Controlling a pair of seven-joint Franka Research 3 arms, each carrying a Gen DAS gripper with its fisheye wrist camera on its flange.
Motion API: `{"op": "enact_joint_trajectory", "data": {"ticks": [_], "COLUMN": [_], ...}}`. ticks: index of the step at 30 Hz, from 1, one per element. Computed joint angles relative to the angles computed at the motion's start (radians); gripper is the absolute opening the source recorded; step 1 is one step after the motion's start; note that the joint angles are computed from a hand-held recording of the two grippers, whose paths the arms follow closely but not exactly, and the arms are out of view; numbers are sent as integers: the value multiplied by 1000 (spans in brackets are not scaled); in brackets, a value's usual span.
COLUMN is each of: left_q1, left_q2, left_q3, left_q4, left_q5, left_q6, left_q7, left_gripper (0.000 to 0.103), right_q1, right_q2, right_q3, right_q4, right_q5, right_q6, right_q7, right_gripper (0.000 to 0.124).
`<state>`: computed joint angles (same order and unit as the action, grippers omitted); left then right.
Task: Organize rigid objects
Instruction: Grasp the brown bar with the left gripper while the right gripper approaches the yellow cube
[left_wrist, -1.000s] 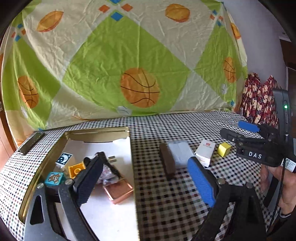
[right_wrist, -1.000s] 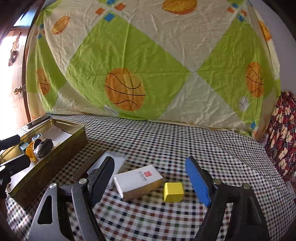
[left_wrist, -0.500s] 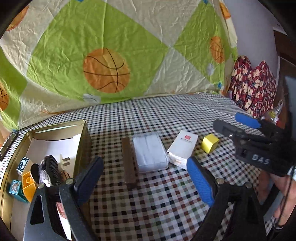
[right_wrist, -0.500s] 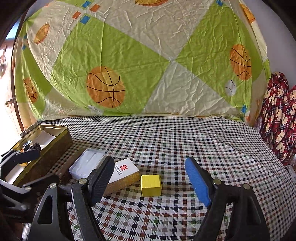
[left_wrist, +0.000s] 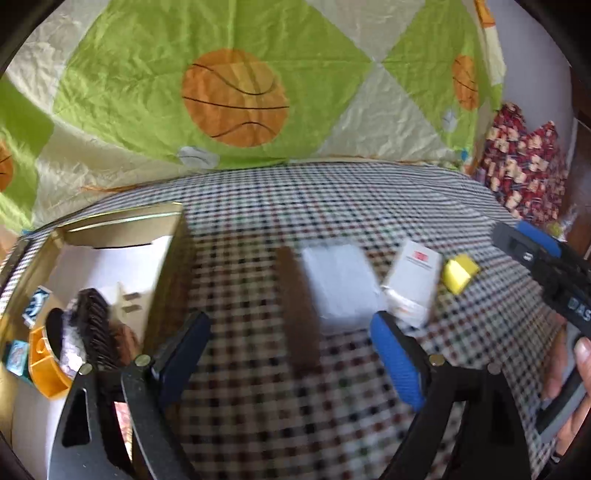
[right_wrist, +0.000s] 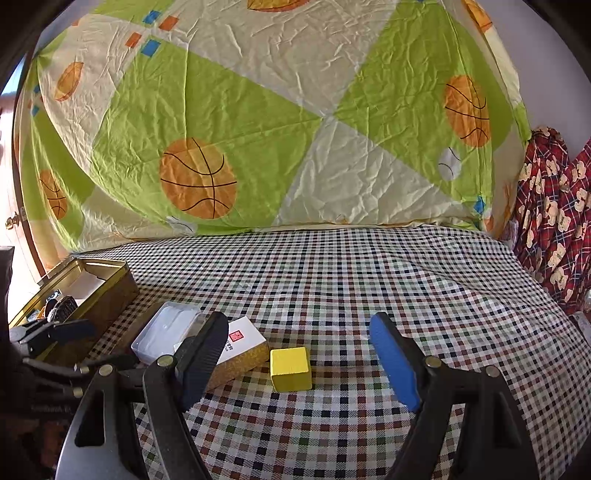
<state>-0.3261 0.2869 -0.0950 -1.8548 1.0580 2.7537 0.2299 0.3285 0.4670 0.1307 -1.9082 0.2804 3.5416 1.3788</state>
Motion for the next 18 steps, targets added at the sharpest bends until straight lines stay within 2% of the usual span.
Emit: {"op": "enact_joint_trajectory", "data": {"ticks": [4,5,6,9,11,13,18], "left_q1": [8,3,-4,-5,11,23,24], "left_q2": [4,8,14,31,48,58,93], "left_q3": [-9,-11,-14,-25,-40,-46,-41], "left_q4": [3,11,21,44,60,64,102], "left_q5": [-32,-31,-32,-79,-166,-232,-326], "left_q6": [-17,-27,-44,-78,-92,-83,-72], "left_q7": [62,81,103,177,251,305,392], "left_gripper": [80,75,65,57,55,48,47], "right_q1": [54,58,57,46,54,75,91], "right_q2": [5,6,7,8,9,11,19], "right_q3": [-50,-53,-51,-40,-47,-67,-87], "right_q4": [23,26,26,25,29,37,66], "right_q5": [47,54,58,58,65,83,104], "right_q6": [-40,-45,-44,-40,-49,-63,-134], "right_q7": [-42,-48,-49,-49,-57,-70,-86], "right_gripper": [81,81,81,81,81,81,81]}}
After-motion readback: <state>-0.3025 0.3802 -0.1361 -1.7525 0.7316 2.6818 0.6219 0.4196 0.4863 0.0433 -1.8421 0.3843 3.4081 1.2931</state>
